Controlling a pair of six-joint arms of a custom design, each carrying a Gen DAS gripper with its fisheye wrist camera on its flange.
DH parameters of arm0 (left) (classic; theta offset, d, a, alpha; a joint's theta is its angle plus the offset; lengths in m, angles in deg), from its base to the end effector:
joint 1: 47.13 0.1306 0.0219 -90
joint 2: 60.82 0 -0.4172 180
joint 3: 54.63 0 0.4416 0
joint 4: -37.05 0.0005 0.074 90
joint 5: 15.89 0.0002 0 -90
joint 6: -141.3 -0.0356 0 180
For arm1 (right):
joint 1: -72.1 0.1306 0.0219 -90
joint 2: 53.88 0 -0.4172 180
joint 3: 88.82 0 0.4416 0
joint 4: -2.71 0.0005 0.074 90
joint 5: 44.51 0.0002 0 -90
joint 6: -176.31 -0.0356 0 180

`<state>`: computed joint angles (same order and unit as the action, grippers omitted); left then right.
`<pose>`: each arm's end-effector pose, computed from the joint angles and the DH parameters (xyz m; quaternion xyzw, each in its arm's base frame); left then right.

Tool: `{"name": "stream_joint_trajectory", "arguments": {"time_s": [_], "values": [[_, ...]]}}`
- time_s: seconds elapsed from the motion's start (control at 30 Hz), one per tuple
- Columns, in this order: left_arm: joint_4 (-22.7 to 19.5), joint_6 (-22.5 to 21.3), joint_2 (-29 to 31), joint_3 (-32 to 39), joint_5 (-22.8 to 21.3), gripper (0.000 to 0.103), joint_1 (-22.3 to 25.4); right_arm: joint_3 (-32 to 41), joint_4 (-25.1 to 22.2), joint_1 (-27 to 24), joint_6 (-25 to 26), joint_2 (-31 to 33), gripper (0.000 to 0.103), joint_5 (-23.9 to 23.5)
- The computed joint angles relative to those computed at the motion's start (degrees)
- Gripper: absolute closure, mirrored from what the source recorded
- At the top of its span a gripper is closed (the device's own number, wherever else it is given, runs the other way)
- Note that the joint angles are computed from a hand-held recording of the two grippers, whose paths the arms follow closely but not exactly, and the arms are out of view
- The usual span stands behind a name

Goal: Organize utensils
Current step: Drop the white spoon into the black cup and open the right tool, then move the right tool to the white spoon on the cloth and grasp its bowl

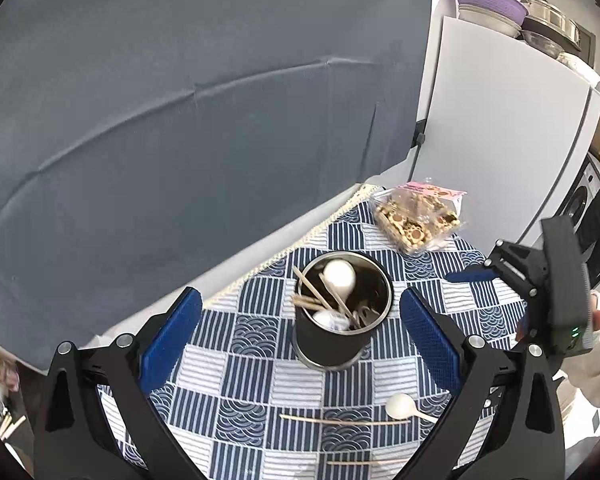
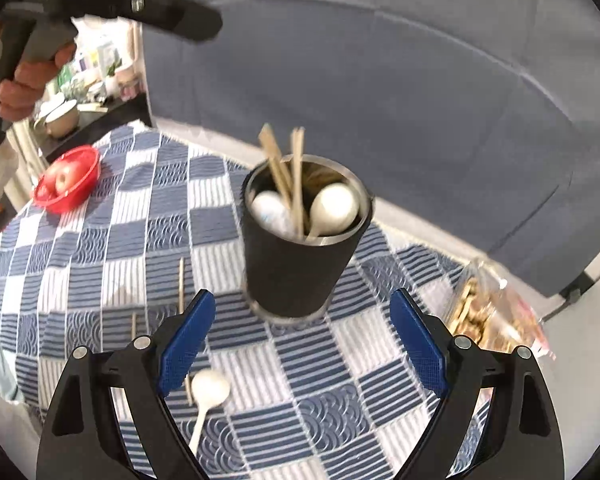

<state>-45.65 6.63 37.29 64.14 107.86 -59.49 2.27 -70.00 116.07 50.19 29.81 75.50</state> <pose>0.5254 -0.1359 0.6078 0.5049 0.7825 -0.2062 0.3004 0.3420 0.3045 0.5068 -0.0094 0.9451 -0.0608 0.3208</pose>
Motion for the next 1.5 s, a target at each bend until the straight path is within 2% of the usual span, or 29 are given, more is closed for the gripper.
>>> {"name": "stream_joint_trajectory", "arguments": {"time_s": [0.23, 0.3, 0.43, 0.67, 0.97, 1.3, 1.5], "values": [[2.08, 0.70, -4.86, -6.80, -0.96, 0.006, 0.88, -2.30, -2.47, 2.17, -3.50, 0.34, 0.019, -3.39], [4.20, 1.97, -6.59, -9.21, -2.13, 0.006, 0.97, -2.98, -2.31, 2.34, -3.55, 0.27, 0.019, -4.76], [3.20, 2.71, -8.15, -11.05, -3.30, 0.006, 2.18, -4.03, -2.36, 2.76, -2.51, 0.47, 0.019, -6.23], [5.29, 4.21, -13.09, -17.97, -6.68, 0.006, 3.74, -6.23, -0.28, 2.75, -1.34, -0.05, 0.019, -10.25], [8.51, 7.33, -19.92, -27.50, -11.10, 0.006, 5.05, -6.80, -0.09, 2.89, 1.95, 0.76, 0.019, -10.37], [9.45, 9.14, -25.85, -35.38, -13.30, 0.006, 6.78, -8.52, 1.29, 3.05, -0.50, 1.42, 0.019, -12.10], [9.42, 9.64, -27.06, -38.08, -14.13, 0.006, 7.60, -10.31, 5.01, 3.09, -1.32, 1.29, 0.019, -13.67]]}}
